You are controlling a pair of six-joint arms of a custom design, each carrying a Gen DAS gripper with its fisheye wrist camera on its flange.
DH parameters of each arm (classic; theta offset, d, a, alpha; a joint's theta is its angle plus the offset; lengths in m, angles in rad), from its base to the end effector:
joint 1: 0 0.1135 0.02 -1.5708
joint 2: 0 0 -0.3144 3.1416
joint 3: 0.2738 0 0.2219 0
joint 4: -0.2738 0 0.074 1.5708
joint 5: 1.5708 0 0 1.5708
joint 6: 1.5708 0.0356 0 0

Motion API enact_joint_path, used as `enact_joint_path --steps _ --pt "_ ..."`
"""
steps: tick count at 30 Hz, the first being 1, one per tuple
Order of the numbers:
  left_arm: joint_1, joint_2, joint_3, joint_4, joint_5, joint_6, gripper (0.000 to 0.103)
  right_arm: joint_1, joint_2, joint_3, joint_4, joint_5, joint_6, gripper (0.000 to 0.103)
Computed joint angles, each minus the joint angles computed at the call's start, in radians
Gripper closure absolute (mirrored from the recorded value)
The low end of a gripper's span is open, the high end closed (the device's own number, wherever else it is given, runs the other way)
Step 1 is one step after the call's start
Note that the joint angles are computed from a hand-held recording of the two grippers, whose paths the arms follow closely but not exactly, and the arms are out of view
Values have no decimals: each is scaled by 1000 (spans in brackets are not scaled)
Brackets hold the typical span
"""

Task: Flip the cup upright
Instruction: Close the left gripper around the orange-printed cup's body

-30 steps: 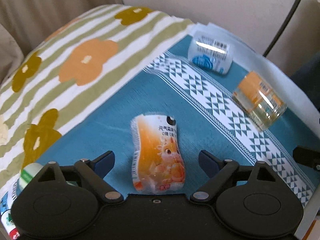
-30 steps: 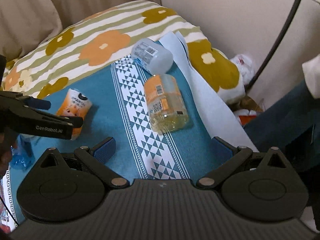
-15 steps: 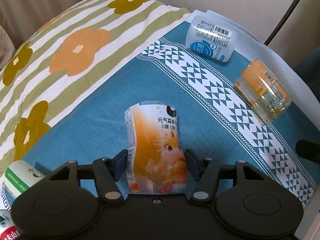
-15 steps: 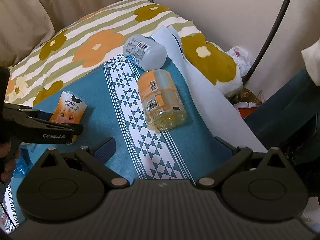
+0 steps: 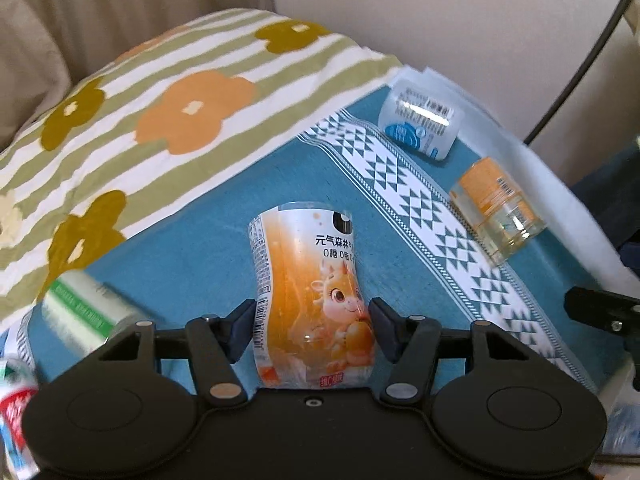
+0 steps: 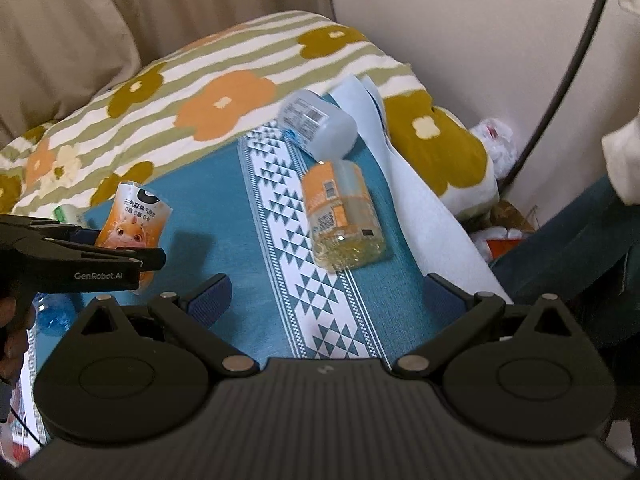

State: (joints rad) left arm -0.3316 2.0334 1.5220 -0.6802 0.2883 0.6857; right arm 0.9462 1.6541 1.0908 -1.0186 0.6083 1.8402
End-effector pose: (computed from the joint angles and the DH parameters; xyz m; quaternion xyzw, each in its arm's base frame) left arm 0.3900 -0.1450 0.2422 0.4970 0.8357 -0.1060 0.2084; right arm 0.1672 0.1971 0.2603 0.4109 0.8611 -0.0581 0.2938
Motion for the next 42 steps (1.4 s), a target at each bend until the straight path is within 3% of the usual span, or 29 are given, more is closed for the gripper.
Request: enact_joint_path --steps 13,17,31,42 --pt "155 -328 -339 125 47 -150 38 160 -36 68 -70 69 -65 0" --pt "200 -379 -448 154 39 -171 38 192 -40 46 -25 62 -93 0" --pt "230 -322 -633 304 -15 -206 38 207 44 -49 234 -33 -233 0" --pt "186 -299 -654 376 -62 -213 35 220 42 -83 253 -41 -206 0"
